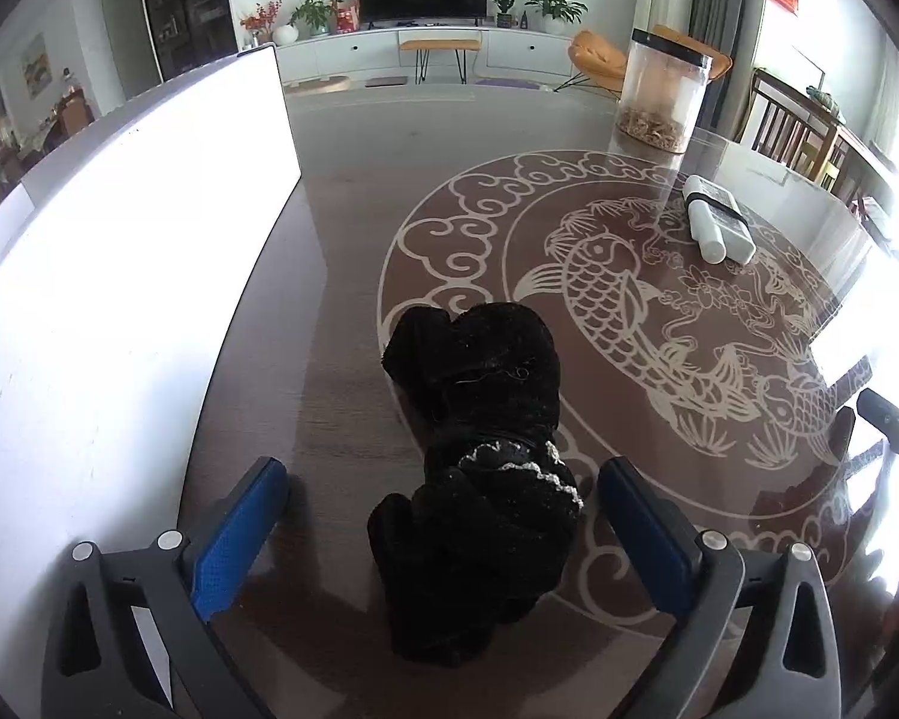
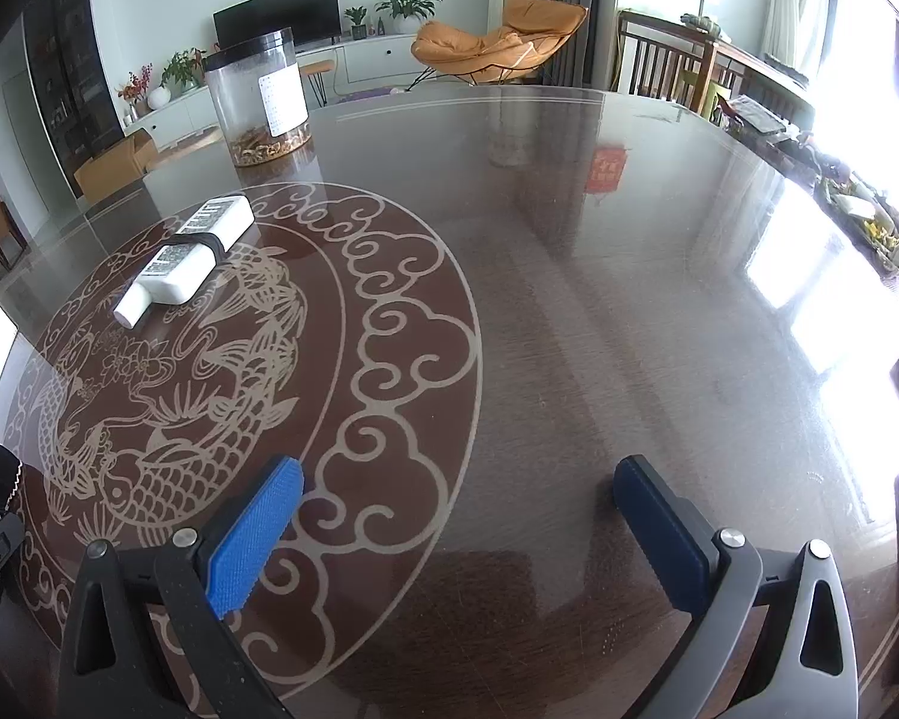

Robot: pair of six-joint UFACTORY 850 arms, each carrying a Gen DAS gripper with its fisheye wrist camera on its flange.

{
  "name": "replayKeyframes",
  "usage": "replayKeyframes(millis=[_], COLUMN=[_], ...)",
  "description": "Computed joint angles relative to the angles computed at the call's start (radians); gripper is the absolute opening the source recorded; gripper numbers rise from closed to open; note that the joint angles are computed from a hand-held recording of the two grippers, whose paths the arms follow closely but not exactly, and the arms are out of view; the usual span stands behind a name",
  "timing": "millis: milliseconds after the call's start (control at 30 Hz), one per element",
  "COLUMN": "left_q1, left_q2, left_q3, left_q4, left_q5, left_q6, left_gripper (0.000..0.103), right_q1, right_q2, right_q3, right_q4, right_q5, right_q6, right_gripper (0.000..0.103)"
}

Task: Organize objects
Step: 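Hold the black gloves in the left tool while the right tool grasps the white bottle bundle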

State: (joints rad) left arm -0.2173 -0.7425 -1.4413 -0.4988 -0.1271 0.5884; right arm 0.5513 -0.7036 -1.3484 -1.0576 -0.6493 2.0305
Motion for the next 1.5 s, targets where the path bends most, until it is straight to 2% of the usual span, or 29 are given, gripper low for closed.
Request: replayKeyframes(millis=[200, 333, 367, 467, 533, 567, 600, 633, 700, 767, 833, 867, 900, 1033, 1167, 1267, 1367, 1500], left_q1=[-0.003, -0.002, -0.001, -0.001, -0.001, -0.001, -0.001, -0.001, 0.001, 0.002, 0.003, 0.004, 0.002, 0.0, -0.001, -0.001, -0.001, -0.001], left_q2=[-0.006, -0.003, 0.005, 0.005, 0.005, 0.005, 0.004, 0.004, 0.009, 0.012, 0.013, 0.016, 0.014, 0.008, 0.008, 0.008, 0.007, 0.008], left_q3=[-0.009, -0.003, 0.002, 0.002, 0.003, 0.002, 0.001, 0.001, 0.008, 0.012, 0.013, 0.016, 0.013, 0.006, 0.005, 0.005, 0.004, 0.005], left_q4=[0.026, 0.03, 0.042, 0.032, 0.025, 0.025, 0.026, 0.026, 0.01, -0.001, -0.01, -0.011, 0.006, 0.028, 0.029, 0.03, 0.033, 0.029], left_q5=[-0.002, 0.002, 0.0, -0.001, -0.001, -0.001, -0.001, -0.001, 0.001, 0.001, 0.001, 0.002, 0.002, 0.001, 0.001, 0.001, 0.001, 0.002], left_q6=[-0.028, -0.032, -0.043, -0.033, -0.027, -0.027, -0.028, -0.028, -0.011, 0.0, 0.009, 0.011, -0.008, -0.033, -0.035, -0.036, -0.038, -0.035], left_gripper=[0.103, 0.103, 0.103, 0.103, 0.103, 0.103, 0.103, 0.103, 0.103, 0.103, 0.103, 0.103, 0.103, 0.103, 0.103, 0.103, 0.103, 0.103], right_q1=[0.0, -0.005, -0.01, -0.035, -0.054, -0.065, -0.073, -0.079, -0.087, -0.089, -0.08, -0.07, -0.067, -0.043, 0.016, 0.078, 0.146, 0.198], right_q2=[0.004, -0.019, -0.022, -0.033, -0.088, -0.147, -0.193, -0.256, -0.365, -0.464, -0.506, -0.502, -0.478, -0.327, -0.159, -0.051, 0.029, 0.086], right_q3=[0.006, -0.038, -0.051, -0.101, -0.203, -0.302, -0.38, -0.484, -0.685, -0.864, -0.939, -0.932, -0.89, -0.609, -0.3, -0.105, 0.037, 0.13], right_q4=[-0.011, 0.057, 0.059, -0.014, 0.076, 0.168, 0.258, 0.341, 0.481, 0.533, 0.503, 0.467, 0.454, 0.322, 0.091, -0.089, -0.206, -0.225], right_q5=[0.01, -0.002, 0.026, 0.204, 0.258, 0.264, 0.256, 0.214, 0.083, -0.045, -0.118, -0.138, -0.116, 0.026, 0.119, 0.138, 0.119, 0.079], right_q6=[0.01, -0.084, -0.07, 0.054, -0.047, -0.151, -0.256, -0.361, -0.57, -0.704, -0.764, -0.798, -0.806, -0.702, -0.446, -0.207, -0.033, 0.093], right_gripper=[0.103, 0.103, 0.103, 0.103, 0.103, 0.103, 0.103, 0.103, 0.103, 0.102, 0.087, 0.067, 0.059, 0.056, 0.056, 0.056, 0.056, 0.056])
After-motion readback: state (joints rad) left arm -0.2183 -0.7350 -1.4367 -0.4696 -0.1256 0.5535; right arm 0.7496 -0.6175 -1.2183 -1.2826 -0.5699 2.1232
